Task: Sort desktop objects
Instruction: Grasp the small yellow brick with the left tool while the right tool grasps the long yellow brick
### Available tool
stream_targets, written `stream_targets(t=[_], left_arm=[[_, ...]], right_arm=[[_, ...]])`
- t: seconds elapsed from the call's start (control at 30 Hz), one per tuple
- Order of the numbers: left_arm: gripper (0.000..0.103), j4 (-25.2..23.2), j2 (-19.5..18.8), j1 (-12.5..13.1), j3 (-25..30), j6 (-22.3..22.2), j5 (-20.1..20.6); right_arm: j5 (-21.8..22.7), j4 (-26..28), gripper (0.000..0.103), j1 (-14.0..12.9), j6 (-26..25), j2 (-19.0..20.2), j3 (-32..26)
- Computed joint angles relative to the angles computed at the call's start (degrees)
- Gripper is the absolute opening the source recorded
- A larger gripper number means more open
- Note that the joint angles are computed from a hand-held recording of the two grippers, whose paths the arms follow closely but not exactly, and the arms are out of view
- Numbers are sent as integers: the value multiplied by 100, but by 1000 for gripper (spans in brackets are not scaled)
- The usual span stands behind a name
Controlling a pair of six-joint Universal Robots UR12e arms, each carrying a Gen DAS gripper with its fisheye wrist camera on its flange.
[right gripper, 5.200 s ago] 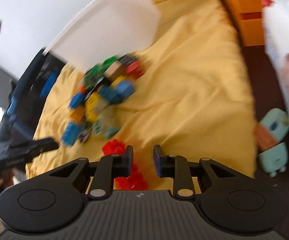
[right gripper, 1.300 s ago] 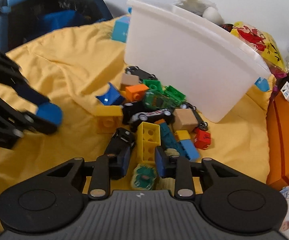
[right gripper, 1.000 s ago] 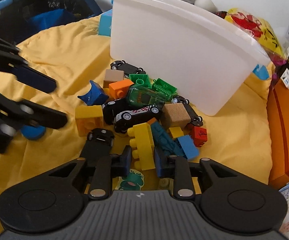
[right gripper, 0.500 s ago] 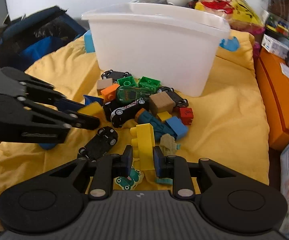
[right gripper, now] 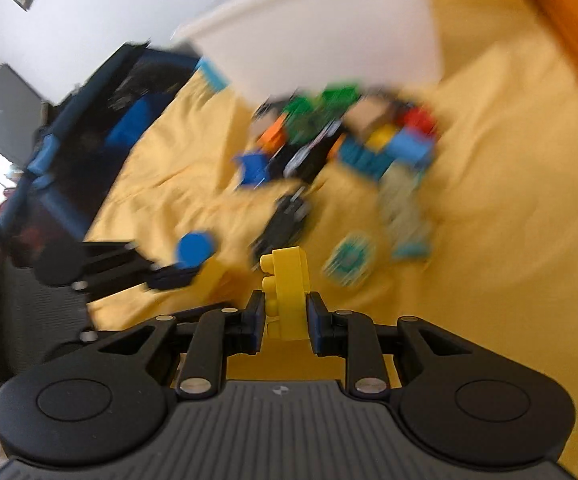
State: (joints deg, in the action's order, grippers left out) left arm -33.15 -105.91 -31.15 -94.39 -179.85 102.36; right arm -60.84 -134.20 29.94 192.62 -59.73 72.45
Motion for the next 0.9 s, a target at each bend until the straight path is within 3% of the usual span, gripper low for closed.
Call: stream_targets(t=[0.1,0.2,0.27,0.33,0.47,0.63,0.8,0.9], left_arm=[[41,153,59,10,-73,-153,-138],[48,414,77,49,-111,-398,-262],[48,491,46,72,-82,-448,-320],[48,501,-4,90,-16,-454,-418],[48,393,-58,109,86,-392,-834],[50,746,14,10,-11,-583,-274],[51,79,-56,116,174,-1114,-318],[48,-162,-73,230,239,-1419,-796]], right_arm=[[797,218,26,-91,423,83,48],[588,137,31,-75,669,41,149],[259,-178,43,-56,753,-51,272],[-235,-181,45,-10,514,-127,285],[-749,-205,45,28,257,-218,320],[-936,-391,45,79,-50,-279,386],[-1374,-215,44,305,-1064,-261,263],[-1781,-56,47,453,-1666,-204,145]])
